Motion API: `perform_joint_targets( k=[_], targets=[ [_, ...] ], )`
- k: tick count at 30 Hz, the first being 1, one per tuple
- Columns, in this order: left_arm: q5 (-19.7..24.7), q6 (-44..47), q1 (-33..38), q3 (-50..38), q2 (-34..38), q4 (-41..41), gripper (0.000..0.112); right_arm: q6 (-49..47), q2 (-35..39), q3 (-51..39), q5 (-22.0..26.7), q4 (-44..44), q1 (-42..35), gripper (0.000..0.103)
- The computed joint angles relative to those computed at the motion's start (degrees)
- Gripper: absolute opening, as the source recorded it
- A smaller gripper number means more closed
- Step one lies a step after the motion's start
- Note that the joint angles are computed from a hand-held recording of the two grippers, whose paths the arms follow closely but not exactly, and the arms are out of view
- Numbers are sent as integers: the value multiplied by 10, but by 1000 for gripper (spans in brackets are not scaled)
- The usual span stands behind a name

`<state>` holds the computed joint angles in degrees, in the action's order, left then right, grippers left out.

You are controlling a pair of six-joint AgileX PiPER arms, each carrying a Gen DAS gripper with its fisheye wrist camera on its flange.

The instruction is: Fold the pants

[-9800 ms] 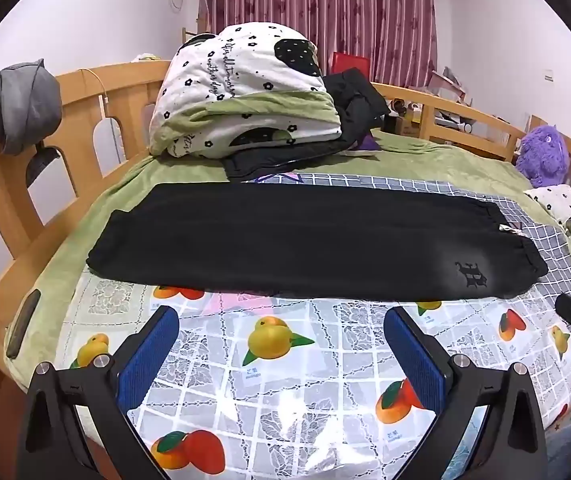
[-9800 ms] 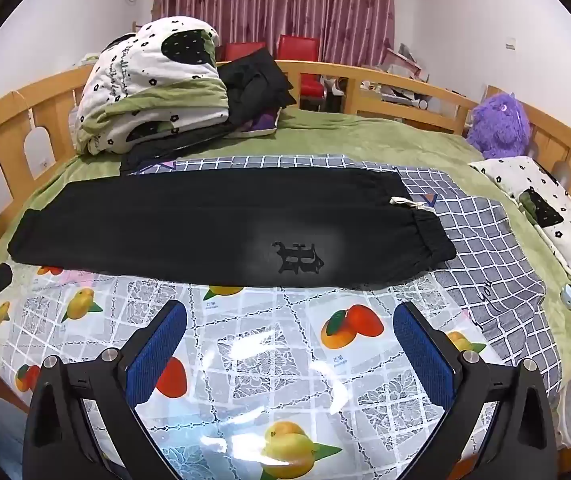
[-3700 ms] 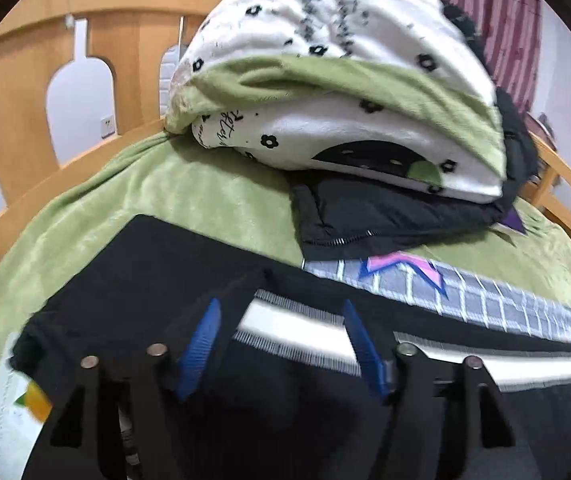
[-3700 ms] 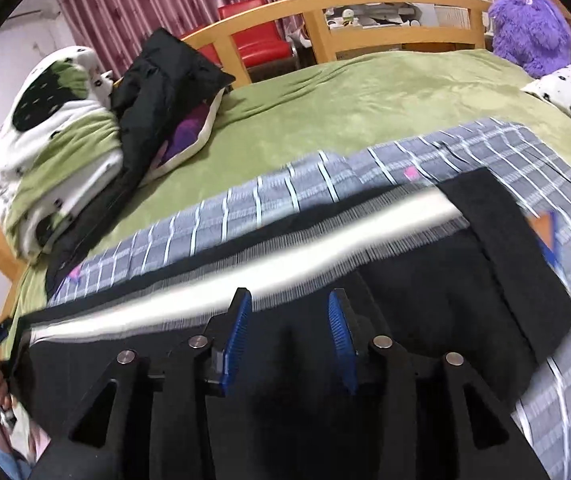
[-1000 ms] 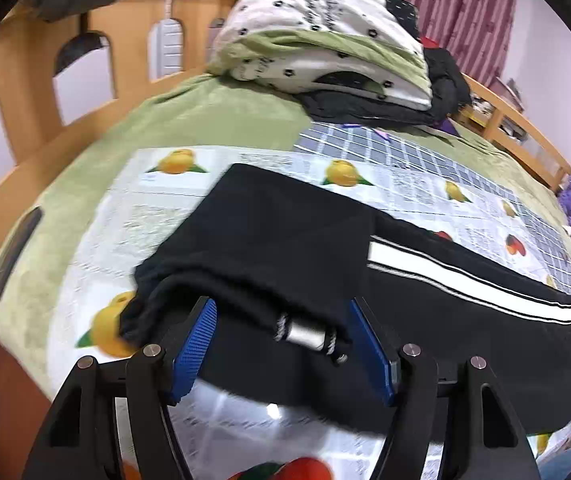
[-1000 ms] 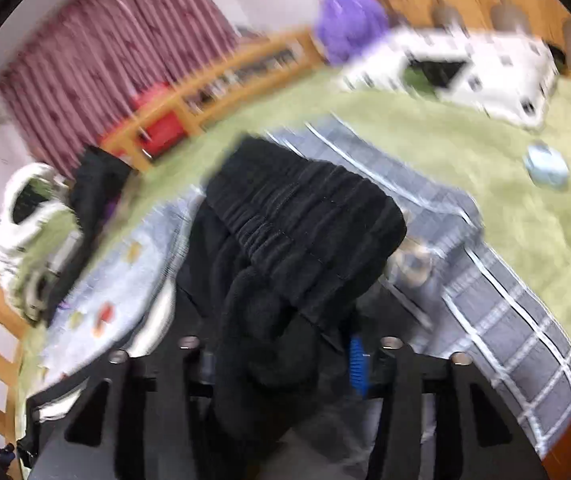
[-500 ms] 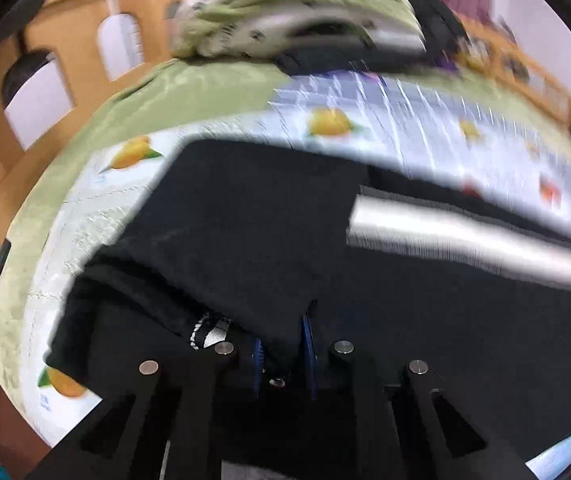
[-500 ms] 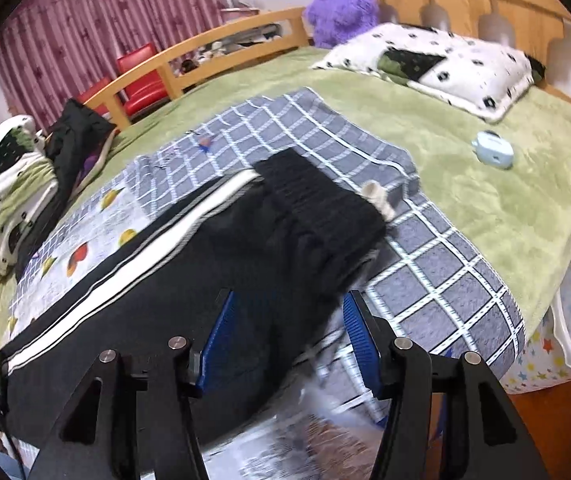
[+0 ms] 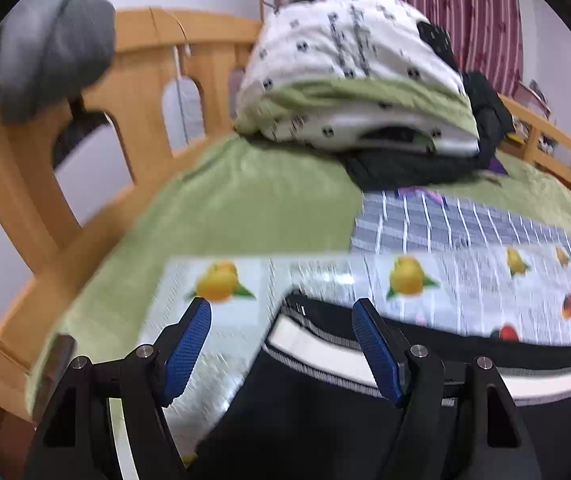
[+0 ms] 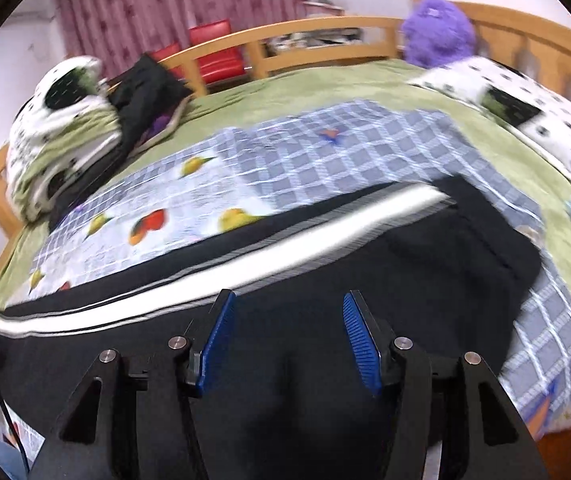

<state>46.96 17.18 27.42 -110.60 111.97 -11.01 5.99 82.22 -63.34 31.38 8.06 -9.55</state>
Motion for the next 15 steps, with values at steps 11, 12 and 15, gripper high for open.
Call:
perform_joint_targets(
  k=[11,12,15],
  targets=[
    [35,36,-11,-46,90,-8,71,-117,238,-245,35,-23,132,55],
    [43,28,-14,-69,103,2,71,-148,265,-279,50,-5,132,55],
    [69,3,-23,-144,146,33,71,-190,359,-400,133,-11,136,55]
  ],
)
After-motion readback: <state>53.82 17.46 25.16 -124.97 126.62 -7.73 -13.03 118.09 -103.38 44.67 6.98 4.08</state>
